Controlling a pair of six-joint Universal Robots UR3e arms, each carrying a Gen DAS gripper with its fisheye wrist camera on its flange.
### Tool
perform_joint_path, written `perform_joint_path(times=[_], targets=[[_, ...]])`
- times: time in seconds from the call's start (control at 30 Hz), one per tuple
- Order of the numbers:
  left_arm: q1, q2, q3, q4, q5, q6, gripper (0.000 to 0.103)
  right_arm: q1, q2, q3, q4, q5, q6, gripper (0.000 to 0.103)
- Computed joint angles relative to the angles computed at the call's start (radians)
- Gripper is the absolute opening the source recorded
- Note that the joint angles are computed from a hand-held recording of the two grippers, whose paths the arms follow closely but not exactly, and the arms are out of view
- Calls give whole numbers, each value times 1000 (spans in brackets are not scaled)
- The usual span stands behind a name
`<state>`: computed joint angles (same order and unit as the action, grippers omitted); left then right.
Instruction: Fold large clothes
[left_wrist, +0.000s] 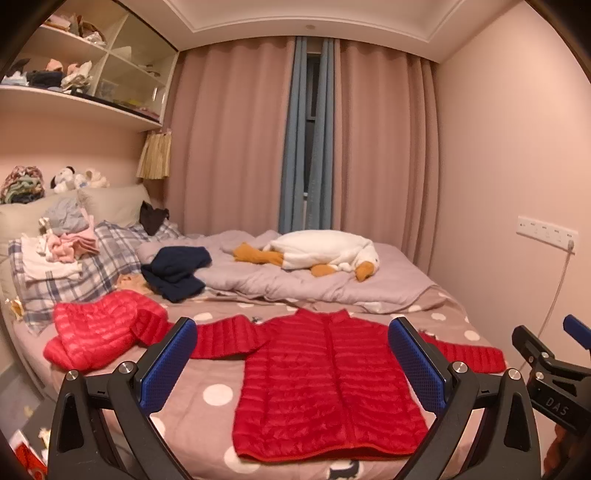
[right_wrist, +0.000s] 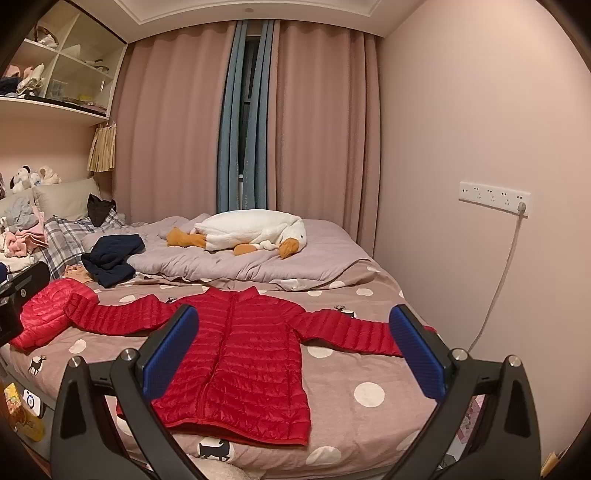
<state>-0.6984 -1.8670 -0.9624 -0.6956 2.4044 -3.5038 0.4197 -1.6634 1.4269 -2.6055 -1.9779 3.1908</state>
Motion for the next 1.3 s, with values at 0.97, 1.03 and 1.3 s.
perform_joint_path(times=[0.97, 1.03, 1.3], targets=[[4, 33, -15, -21, -8, -15, 102, 46, 30, -25, 8, -85, -6, 103], [8, 32, -10, -31, -11, -18, 102, 54, 37, -27, 8, -108, -2, 103], [10, 26, 4, -58, -2, -30, 102, 54, 39, -31, 20, -101, -8, 103]])
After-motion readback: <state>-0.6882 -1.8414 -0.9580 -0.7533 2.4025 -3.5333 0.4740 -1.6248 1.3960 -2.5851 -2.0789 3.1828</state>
